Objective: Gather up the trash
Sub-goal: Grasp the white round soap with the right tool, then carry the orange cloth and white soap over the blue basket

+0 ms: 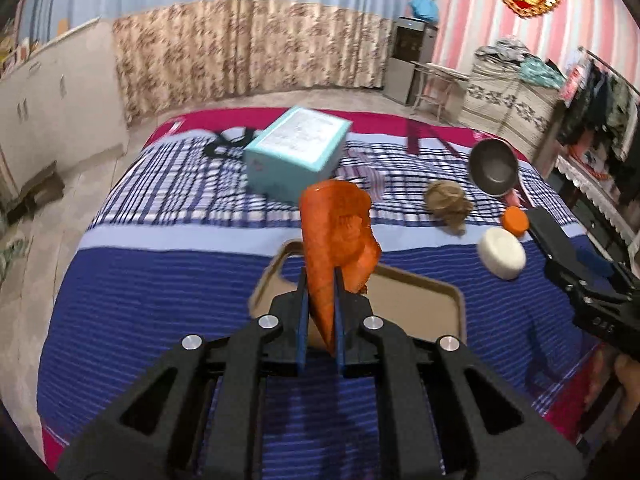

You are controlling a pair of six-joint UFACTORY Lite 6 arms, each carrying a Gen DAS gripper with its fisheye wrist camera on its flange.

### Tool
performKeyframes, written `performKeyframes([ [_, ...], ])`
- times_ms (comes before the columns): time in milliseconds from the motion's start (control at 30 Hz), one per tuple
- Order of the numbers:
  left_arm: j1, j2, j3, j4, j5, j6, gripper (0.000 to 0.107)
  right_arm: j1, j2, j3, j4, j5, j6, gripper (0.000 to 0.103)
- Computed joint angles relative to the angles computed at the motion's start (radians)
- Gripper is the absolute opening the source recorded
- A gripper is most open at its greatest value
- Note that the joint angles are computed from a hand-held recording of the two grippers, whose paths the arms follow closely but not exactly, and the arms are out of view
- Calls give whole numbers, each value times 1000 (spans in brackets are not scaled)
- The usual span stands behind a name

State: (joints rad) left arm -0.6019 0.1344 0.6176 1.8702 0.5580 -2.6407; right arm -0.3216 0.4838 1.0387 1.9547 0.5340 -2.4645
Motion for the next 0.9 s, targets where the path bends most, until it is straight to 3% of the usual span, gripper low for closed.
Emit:
performKeyframes([
  [233,42,12,-6,60,-8,-51,9,169,136,174,-118,-179,173,88],
  [300,42,15,-5,72,-4,-59,9,179,168,218,-259,-183,309,67],
  [333,43,22,0,84,-2,-66,9,180,170,218,-278,-179,319,61],
  [367,43,35,11,84,-2,-60,9,181,155,200,-256,-176,286,61],
  [567,-17,60,54,-6,17,6,9,86,-8,-23,-25,-55,-29,61],
  [767,-88,71,116,-107,48,94,9,-168,-156,-151,-130,91,-39,61],
  [900,-167,106,216,-189,78,184,9,-349,-185,-126,-236,163,21,61],
])
